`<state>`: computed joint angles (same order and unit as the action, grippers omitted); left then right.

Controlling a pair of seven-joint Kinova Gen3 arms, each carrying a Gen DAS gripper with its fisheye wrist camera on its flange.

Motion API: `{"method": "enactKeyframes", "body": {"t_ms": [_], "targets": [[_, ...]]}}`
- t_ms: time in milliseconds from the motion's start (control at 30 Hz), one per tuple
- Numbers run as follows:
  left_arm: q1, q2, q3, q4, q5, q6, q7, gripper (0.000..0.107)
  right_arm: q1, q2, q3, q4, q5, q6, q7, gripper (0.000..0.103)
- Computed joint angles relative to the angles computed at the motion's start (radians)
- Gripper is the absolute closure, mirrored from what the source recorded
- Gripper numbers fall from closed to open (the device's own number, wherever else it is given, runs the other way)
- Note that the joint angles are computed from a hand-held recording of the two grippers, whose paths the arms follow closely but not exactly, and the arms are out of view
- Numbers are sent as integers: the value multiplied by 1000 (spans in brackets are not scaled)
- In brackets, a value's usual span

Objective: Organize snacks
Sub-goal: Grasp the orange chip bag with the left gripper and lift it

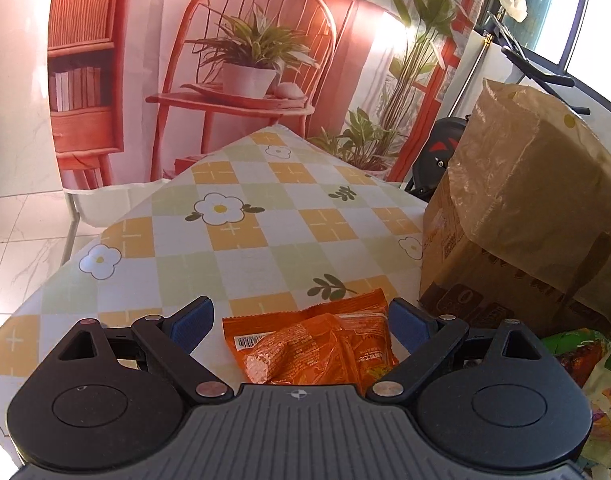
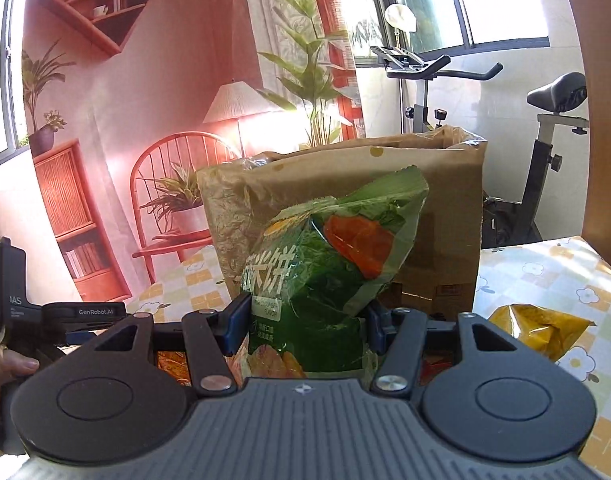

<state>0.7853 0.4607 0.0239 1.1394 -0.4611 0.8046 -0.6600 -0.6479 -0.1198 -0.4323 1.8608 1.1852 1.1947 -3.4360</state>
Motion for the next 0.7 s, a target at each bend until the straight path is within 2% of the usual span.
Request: {"method": "enactKeyframes", "body": {"t_ms": [67, 133, 200, 300, 500, 667, 700], "targets": [[-7, 14, 2, -6, 15, 10, 9, 12, 1, -1, 1, -1, -4, 5, -5, 45], [-27, 8, 8, 35, 51, -40, 21, 12, 3, -5, 2, 5, -5, -1, -10, 45], [-79, 2, 54, 74, 94, -96, 13, 12, 6, -7, 4, 9, -7, -13, -10, 45], [-68, 27, 37, 45, 141, -68, -44, 10, 12, -5, 7, 8, -10, -29, -8, 45], [-40, 41, 20, 51, 122, -75, -66, 8, 18, -7, 6, 8, -12, -38, -7, 45], [-25, 24, 17, 60, 103, -75, -109, 29, 22, -12, 6, 9, -24, -42, -6, 45], [-17, 14, 11, 71, 91, -82, -106, 30, 24, -14, 5, 10, -24, -43, -7, 45]]}}
